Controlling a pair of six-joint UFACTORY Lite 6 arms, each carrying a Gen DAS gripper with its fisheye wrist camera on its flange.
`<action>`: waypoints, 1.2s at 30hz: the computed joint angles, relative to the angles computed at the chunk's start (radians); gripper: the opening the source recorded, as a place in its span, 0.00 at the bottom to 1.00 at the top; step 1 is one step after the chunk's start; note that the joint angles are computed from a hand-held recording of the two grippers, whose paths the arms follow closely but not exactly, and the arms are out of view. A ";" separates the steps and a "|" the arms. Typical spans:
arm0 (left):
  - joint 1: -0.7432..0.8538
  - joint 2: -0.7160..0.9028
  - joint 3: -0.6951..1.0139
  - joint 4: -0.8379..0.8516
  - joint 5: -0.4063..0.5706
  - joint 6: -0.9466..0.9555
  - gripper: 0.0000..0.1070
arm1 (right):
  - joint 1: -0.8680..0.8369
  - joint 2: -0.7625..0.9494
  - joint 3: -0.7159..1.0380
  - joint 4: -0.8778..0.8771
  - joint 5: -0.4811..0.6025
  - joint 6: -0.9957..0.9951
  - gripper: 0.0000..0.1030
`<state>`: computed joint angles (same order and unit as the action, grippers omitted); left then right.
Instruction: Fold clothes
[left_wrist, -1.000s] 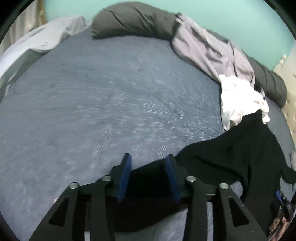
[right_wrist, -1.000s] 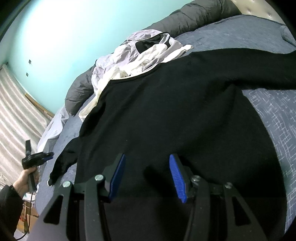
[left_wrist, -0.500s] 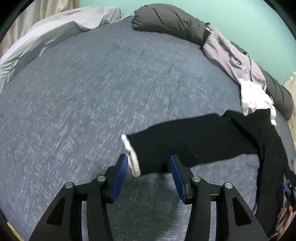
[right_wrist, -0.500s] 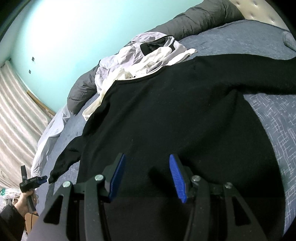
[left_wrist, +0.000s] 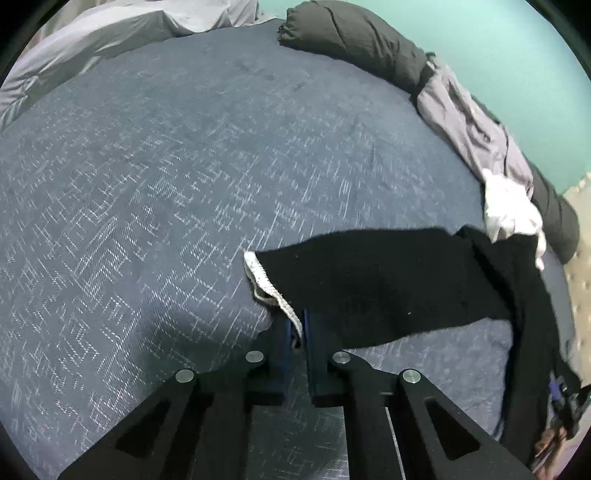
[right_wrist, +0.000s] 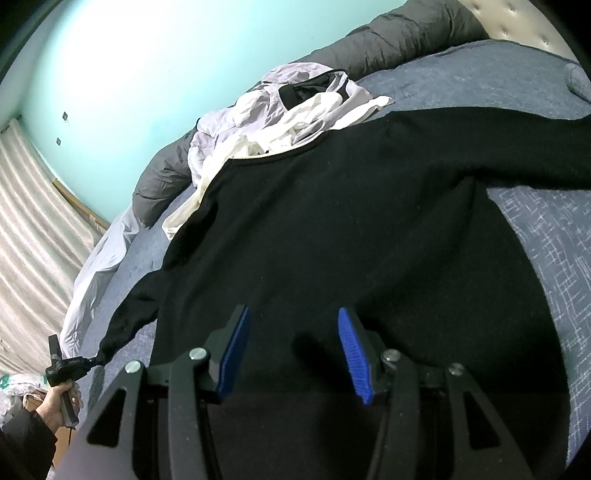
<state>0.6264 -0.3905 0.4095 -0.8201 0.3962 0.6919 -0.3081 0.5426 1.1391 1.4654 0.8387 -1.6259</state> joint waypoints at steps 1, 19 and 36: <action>0.002 -0.021 0.007 0.035 0.012 -0.030 0.06 | -0.001 -0.001 -0.001 -0.001 0.001 0.000 0.49; 0.326 -0.163 -0.118 0.064 0.262 0.151 0.06 | -0.002 0.012 0.021 -0.010 0.018 0.020 0.49; 0.121 0.031 0.000 0.094 0.011 -0.012 0.52 | 0.012 0.009 0.009 -0.006 0.001 -0.002 0.49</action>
<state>0.7473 -0.3590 0.4090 -0.7264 0.4069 0.6800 -0.2963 0.5514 1.1477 1.4591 0.8392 -1.6275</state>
